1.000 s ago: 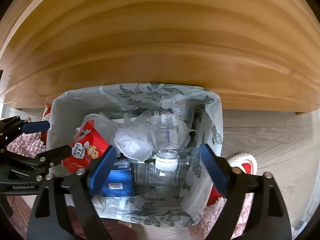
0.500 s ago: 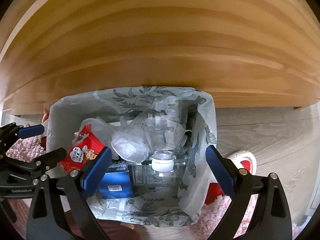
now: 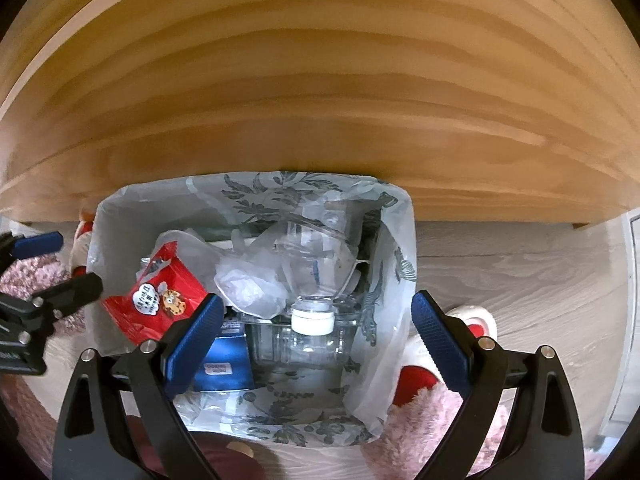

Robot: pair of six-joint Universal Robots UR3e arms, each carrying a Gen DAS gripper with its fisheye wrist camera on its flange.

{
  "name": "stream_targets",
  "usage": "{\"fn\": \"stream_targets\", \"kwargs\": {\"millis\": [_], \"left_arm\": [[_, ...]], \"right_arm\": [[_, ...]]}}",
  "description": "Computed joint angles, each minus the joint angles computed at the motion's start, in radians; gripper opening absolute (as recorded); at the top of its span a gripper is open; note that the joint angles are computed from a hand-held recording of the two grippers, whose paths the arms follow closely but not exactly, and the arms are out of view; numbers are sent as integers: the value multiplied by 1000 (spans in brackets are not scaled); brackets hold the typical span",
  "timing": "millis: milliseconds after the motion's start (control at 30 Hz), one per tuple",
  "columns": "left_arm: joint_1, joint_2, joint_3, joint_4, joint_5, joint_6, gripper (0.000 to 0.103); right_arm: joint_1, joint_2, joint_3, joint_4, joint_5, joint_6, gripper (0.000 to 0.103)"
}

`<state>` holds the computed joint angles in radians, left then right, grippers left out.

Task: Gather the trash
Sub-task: 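Raise both open tools out of the bin back toward the bed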

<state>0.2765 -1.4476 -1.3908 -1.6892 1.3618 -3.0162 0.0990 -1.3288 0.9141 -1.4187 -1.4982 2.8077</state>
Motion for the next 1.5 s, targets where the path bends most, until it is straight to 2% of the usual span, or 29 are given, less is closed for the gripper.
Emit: {"fn": "stream_targets", "kwargs": {"millis": [267,467,900,1200,1333,1367,1500], "left_arm": [[15,35,-3,3,-12,7,95],[35,58,5,0,-21,19,95],[77,165,36,76,-67,47,95],[151,241,78,100,-139,81,95],[176,284,87,168,-162,90,95],[183,292,88,181,-172,90,95],[252,322,112,208,-256,109,95]], "right_arm": [[22,-54,63,-65,-36,-44,91],[3,-72,56,-62,-21,-44,91],[-73,-137,11,-58,85,-25,91],[-138,-204,-1,-81,182,-8,91],[-161,-227,1,-129,210,4,91],[-162,-230,-3,-141,207,5,93],[-181,-242,-30,-180,235,17,95]]}}
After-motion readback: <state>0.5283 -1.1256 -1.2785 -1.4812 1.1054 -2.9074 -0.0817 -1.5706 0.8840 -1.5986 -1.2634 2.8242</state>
